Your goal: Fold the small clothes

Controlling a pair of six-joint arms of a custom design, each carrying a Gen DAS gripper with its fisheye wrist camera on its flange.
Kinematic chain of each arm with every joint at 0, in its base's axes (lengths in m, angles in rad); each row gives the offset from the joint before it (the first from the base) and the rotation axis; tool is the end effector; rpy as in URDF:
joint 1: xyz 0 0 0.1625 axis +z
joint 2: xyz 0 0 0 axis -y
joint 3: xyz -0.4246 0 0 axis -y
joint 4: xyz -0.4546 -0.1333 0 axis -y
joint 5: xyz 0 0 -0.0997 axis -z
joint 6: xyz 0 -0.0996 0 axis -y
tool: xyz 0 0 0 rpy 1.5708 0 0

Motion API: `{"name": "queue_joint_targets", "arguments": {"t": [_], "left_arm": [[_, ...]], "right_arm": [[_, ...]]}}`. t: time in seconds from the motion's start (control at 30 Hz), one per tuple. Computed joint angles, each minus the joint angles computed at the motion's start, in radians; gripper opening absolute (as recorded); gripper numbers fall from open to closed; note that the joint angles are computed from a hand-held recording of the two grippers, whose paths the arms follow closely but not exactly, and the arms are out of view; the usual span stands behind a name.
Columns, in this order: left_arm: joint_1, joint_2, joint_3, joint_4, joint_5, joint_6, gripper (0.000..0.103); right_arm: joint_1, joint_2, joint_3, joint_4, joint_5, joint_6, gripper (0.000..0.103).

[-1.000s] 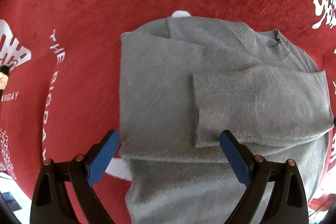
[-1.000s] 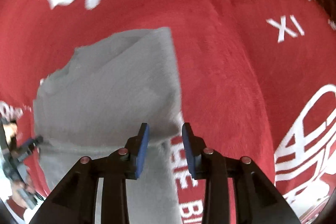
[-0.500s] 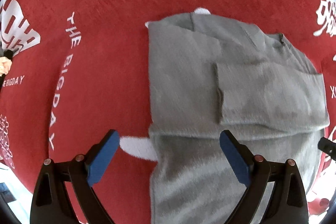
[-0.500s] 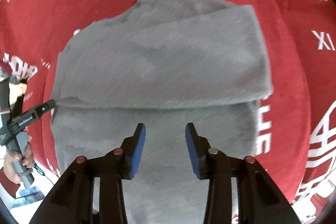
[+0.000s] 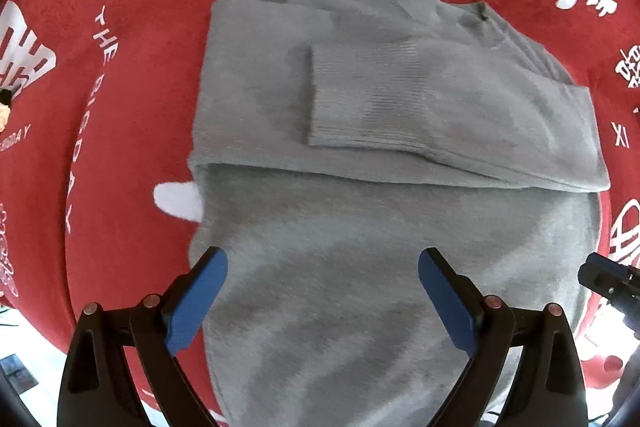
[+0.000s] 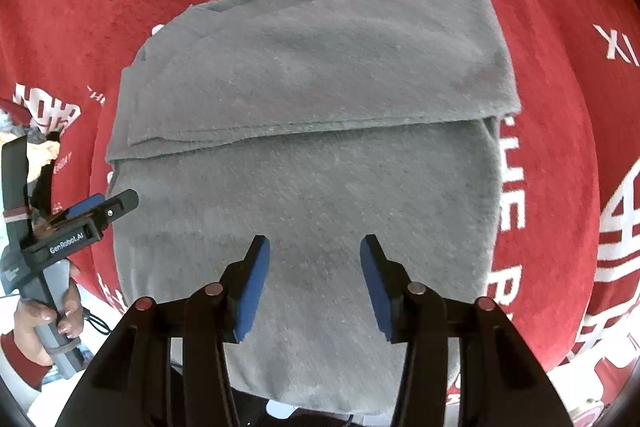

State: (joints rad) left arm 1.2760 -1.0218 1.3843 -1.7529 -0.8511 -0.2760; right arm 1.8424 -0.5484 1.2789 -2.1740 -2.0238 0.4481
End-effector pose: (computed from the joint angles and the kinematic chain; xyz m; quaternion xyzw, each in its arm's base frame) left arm -0.0221 -0.7575 0.2719 0.0405 0.9318 -0.0178 0.3603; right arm 0.2979 -0.7355 -0.0210 -0.0715 -0.9700 0.0209 0.2316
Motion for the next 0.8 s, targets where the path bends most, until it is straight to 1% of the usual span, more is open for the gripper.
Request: {"name": "queue_joint_targets", "arguments": {"t": [0.07,0.2,0.33,0.43,0.53,0.57,0.7,0.8], "left_arm": [[-0.017,-0.007,0.012,0.003,0.0,-0.028,0.097],[-0.059,-0.023,0.052,0.005,0.015,-0.093,0.097],[-0.085,-0.04,0.086,0.001,0.02,-0.147,0.097],[-0.1,-0.048,0.106,0.014,0.013,-0.191,0.097],[-0.094,-0.064,0.125,0.014,0.017,-0.184,0.097],[-0.083,-0.071,0.132,-0.001,0.02,-0.162,0.097],[-0.088,-0.104,0.162,0.021,0.017,-0.18,0.097],[-0.083,-0.138,0.19,0.017,0.016,-0.172,0.097]], "right_arm": [[-0.001,-0.016,0.016,-0.012,0.001,0.003,0.059],[-0.007,-0.042,0.039,-0.017,0.024,-0.031,0.06],[-0.017,-0.07,0.072,-0.026,0.029,-0.069,0.06],[-0.023,-0.089,0.098,-0.034,0.035,-0.074,0.06],[-0.026,-0.106,0.13,-0.054,0.044,-0.075,0.06],[-0.025,-0.109,0.136,-0.057,0.045,-0.074,0.06],[-0.02,-0.126,0.176,-0.082,0.072,-0.062,0.06],[-0.009,-0.134,0.2,-0.095,0.074,-0.049,0.06]]}}
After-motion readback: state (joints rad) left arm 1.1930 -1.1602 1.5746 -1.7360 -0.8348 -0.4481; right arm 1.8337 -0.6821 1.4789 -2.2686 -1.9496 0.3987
